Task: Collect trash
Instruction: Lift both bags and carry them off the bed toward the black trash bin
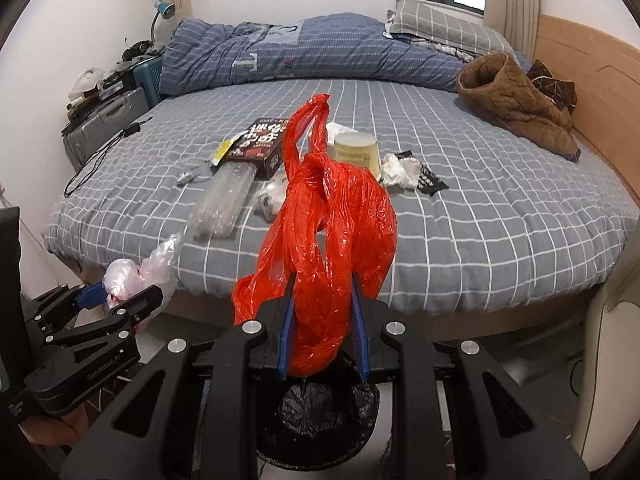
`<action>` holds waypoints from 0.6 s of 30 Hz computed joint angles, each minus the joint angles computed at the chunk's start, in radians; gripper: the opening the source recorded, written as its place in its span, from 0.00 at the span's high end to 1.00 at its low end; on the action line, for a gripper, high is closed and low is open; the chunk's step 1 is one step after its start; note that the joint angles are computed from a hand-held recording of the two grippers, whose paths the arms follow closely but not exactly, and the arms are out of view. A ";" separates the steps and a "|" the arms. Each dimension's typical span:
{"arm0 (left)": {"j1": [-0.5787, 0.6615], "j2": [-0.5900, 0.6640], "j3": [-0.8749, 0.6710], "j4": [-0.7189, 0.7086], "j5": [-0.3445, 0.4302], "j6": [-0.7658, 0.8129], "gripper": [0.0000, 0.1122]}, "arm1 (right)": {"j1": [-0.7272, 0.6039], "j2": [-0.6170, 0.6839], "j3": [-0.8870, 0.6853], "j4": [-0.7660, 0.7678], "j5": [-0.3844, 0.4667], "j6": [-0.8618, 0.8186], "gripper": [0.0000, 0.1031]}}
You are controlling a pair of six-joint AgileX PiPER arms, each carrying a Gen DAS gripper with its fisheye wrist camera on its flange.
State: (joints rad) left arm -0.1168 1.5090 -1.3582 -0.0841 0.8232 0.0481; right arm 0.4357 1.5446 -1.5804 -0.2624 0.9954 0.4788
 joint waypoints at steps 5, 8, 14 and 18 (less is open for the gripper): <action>-0.012 -0.021 0.037 0.025 -0.001 -0.022 0.54 | 0.021 -0.024 0.063 0.001 -0.009 0.021 0.78; -0.015 -0.024 0.055 0.029 0.005 -0.027 0.54 | 0.029 -0.030 0.083 0.003 -0.009 0.028 0.78; -0.031 -0.037 0.092 0.032 0.017 -0.050 0.54 | 0.032 -0.041 0.124 0.019 -0.008 0.039 0.78; -0.040 -0.033 0.113 0.025 0.013 -0.054 0.54 | 0.036 -0.039 0.146 0.027 -0.007 0.049 0.78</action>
